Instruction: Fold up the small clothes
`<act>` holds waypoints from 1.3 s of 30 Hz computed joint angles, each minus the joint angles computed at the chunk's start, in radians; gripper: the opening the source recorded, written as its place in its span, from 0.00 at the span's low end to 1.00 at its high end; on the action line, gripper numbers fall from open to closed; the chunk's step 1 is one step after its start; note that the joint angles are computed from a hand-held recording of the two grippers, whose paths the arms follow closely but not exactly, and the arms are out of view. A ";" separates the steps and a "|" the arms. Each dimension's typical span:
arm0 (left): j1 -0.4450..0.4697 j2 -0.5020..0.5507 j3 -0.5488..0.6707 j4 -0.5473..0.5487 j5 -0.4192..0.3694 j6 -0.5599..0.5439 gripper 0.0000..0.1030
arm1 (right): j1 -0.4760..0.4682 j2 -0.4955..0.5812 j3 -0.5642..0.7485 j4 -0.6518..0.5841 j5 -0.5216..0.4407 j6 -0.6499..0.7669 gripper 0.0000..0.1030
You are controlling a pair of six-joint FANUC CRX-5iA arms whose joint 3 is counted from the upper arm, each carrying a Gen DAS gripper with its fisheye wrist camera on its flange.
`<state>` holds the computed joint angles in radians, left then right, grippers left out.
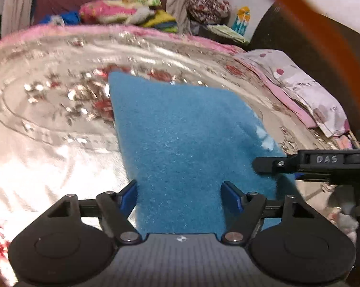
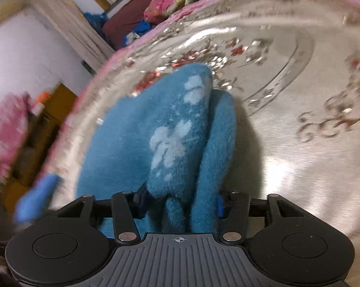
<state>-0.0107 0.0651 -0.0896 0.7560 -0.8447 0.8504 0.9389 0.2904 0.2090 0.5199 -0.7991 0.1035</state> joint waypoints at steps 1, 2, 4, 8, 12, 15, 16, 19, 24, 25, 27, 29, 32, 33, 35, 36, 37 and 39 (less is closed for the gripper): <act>0.000 -0.010 -0.008 0.005 0.013 -0.004 0.75 | 0.014 0.006 -0.001 0.048 -0.027 -0.035 0.54; 0.000 -0.024 -0.024 0.015 0.036 -0.020 0.75 | 0.024 0.005 -0.006 0.085 -0.042 -0.080 0.54; -0.001 -0.050 -0.052 0.026 0.083 -0.064 0.75 | 0.046 -0.012 -0.036 0.169 -0.057 -0.166 0.54; -0.015 -0.047 -0.053 0.031 0.121 -0.077 0.75 | 0.096 -0.050 -0.083 0.289 -0.113 -0.225 0.54; -0.055 -0.025 -0.039 0.028 0.198 -0.085 0.75 | 0.100 -0.070 -0.128 0.343 -0.082 -0.290 0.53; -0.075 0.007 0.011 -0.048 0.205 -0.025 0.76 | 0.079 -0.053 -0.137 0.361 -0.033 -0.322 0.45; -0.082 0.014 0.024 -0.077 0.211 -0.007 0.76 | 0.073 -0.036 -0.120 0.336 -0.033 -0.306 0.32; -0.099 0.019 0.032 -0.114 0.242 -0.003 0.76 | 0.050 -0.016 -0.130 0.321 0.010 -0.325 0.26; -0.116 0.019 0.016 -0.099 0.283 0.000 0.76 | 0.014 -0.053 -0.190 0.469 0.069 -0.434 0.22; -0.119 0.018 0.017 -0.125 0.285 0.005 0.76 | 0.008 -0.055 -0.195 0.486 0.076 -0.440 0.21; -0.127 0.011 0.018 -0.186 0.285 -0.006 0.77 | 0.014 -0.036 -0.166 0.435 0.041 -0.379 0.21; -0.134 -0.008 0.002 -0.220 0.304 -0.021 0.77 | 0.021 -0.010 -0.137 0.355 0.010 -0.303 0.22; -0.117 -0.037 -0.028 -0.157 0.284 -0.058 0.77 | 0.020 -0.016 -0.153 0.364 0.023 -0.322 0.22; -0.113 -0.048 -0.044 -0.133 0.293 -0.077 0.77 | 0.020 -0.024 -0.164 0.379 0.029 -0.344 0.24; -0.108 -0.062 -0.065 -0.095 0.321 -0.106 0.77 | 0.023 -0.040 -0.192 0.409 0.042 -0.391 0.28; -0.106 -0.062 -0.067 -0.077 0.328 -0.111 0.77 | 0.028 -0.048 -0.203 0.416 0.037 -0.408 0.28; -0.104 -0.059 -0.063 -0.063 0.328 -0.110 0.77 | 0.037 -0.054 -0.207 0.432 0.019 -0.423 0.28; -0.105 -0.042 -0.037 -0.071 0.326 -0.078 0.77 | 0.061 -0.052 -0.200 0.497 -0.055 -0.440 0.28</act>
